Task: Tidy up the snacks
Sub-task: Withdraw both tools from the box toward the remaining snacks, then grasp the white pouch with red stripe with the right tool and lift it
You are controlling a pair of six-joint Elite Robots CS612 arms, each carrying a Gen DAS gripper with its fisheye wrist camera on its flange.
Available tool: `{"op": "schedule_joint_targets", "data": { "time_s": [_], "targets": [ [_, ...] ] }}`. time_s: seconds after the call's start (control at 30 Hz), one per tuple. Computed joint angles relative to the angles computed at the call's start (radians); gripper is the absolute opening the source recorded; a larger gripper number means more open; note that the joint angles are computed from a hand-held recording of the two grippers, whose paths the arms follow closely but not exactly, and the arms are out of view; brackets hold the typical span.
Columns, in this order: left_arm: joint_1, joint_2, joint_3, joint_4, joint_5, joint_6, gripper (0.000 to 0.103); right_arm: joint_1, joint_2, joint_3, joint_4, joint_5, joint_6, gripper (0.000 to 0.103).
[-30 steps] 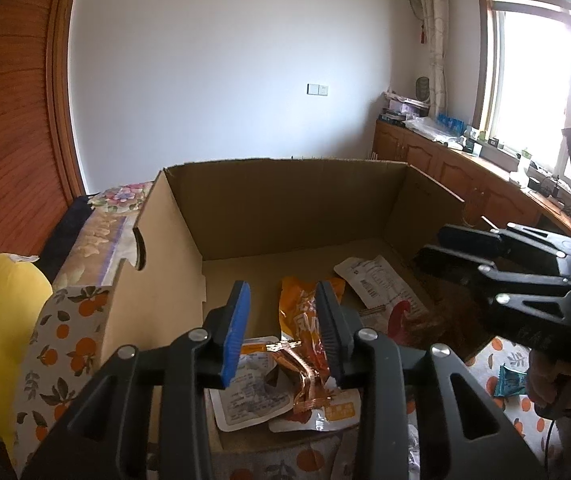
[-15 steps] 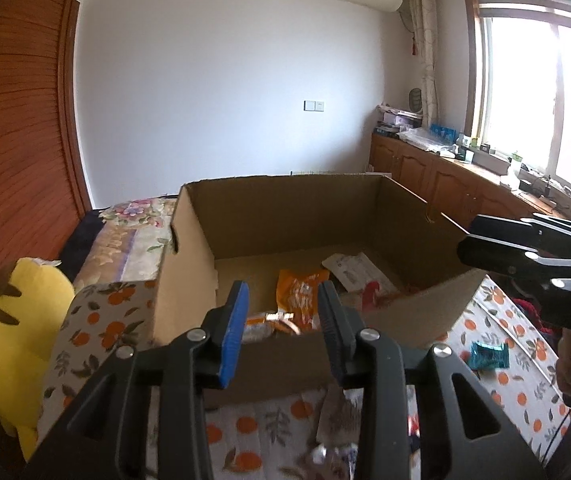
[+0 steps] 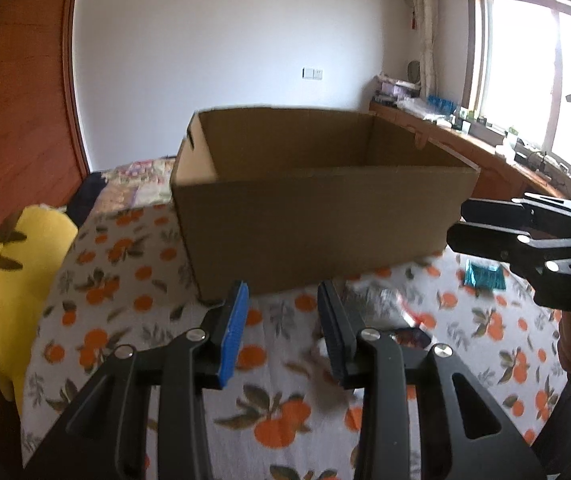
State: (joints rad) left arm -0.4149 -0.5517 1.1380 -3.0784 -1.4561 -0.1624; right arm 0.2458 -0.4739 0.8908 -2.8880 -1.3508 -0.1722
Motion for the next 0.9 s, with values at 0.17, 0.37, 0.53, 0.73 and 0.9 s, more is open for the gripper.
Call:
{"op": "schedule_joint_targets", "data": {
  "time_s": [0.17, 0.37, 0.53, 0.73, 0.9],
  "targets": [
    [0.003, 0.002, 0.017, 0.036, -0.008, -0.032, 0.036, 0.006, 0.021, -0.023, 0.051, -0.002, -0.012, 0.056],
    [0.008, 0.007, 0.021, 0.083, -0.019, -0.047, 0.036, 0.008, 0.068, -0.105, 0.135, 0.033, -0.018, 0.063],
    [0.013, 0.006, 0.021, 0.088, -0.034, -0.075, 0.036, 0.011, 0.116, -0.192, 0.218, 0.044, -0.057, 0.067],
    [0.015, 0.004, 0.024, 0.084, -0.029, -0.092, 0.036, 0.017, 0.169, -0.294, 0.332, 0.023, -0.116, 0.068],
    [0.015, 0.005, 0.025, 0.078, -0.021, -0.087, 0.036, 0.019, 0.196, -0.355, 0.437, 0.030, -0.163, 0.071]
  ]
}}
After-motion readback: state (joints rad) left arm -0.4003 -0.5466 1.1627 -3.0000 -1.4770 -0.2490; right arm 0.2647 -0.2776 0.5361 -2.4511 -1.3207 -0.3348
